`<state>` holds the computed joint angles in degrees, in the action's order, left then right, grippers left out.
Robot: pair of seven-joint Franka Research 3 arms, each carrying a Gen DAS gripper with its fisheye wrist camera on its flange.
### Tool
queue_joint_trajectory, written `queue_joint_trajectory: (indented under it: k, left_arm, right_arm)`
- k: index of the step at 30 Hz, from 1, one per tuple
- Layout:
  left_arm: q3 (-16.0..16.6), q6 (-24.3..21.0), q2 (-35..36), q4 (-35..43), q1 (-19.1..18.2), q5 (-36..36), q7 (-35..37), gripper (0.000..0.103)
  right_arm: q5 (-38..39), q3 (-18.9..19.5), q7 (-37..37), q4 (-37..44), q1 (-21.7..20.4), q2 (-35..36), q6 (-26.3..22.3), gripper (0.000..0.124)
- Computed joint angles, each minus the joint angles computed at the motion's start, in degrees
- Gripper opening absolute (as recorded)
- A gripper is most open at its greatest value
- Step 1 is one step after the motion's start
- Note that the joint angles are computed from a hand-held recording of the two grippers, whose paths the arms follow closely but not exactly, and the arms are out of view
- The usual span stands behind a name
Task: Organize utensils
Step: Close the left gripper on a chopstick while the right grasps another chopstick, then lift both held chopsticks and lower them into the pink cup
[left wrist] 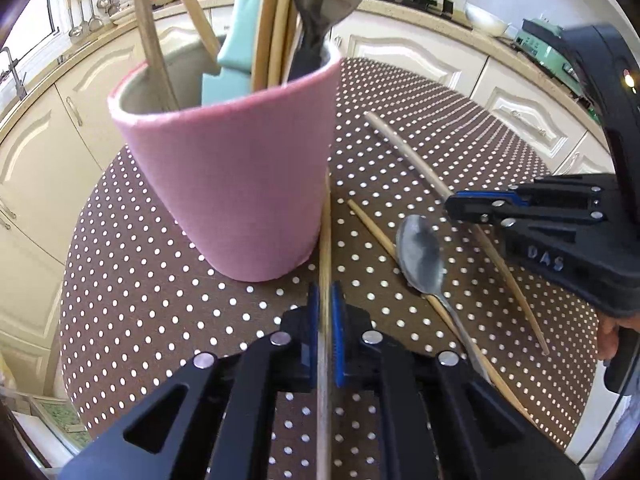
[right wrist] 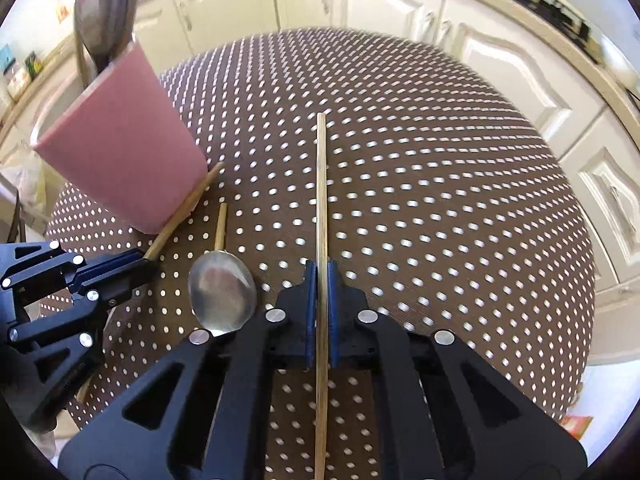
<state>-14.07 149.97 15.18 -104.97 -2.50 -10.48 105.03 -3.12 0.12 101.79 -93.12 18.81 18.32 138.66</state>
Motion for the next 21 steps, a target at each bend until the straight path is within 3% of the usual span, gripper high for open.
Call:
queue_joint_trajectory:
  k: [7, 14, 18, 19, 21]
  left_arm:
    - [-2.6, 4.9, -8.0, -8.1, 2.6, -16.5, 14.5, 0.006]
    - [0.7, 5.6, -15.8, -12.3, 0.3, -37.7, 31.4, 0.005]
    - [4.4, 6.0, -18.9, -12.7, -2.4, -48.4, 39.7, 0.005]
    - [5.2, 6.3, -18.8, -11.8, -3.1, -50.2, 41.3, 0.005]
    - [6.1, 7.6, -19.2, -11.0, -4.2, -53.7, 44.0, 0.005]
  right_arm:
    - [3.4, 0.8, 1.0, -15.5, -1.8, -11.0, 16.2, 0.006]
    - [6.2, 3.6, 0.6, -26.5, -2.3, -20.4, 30.7, 0.006]
    - [-3.6, 6.6, 9.6, -28.4, -4.8, -22.4, 37.2, 0.006]
    - [-9.8, 8.8, 15.7, -27.2, -6.5, -22.0, 37.7, 0.006]
    - [-14.5, 9.1, 19.1, -26.0, -7.2, -21.2, 39.6, 0.006]
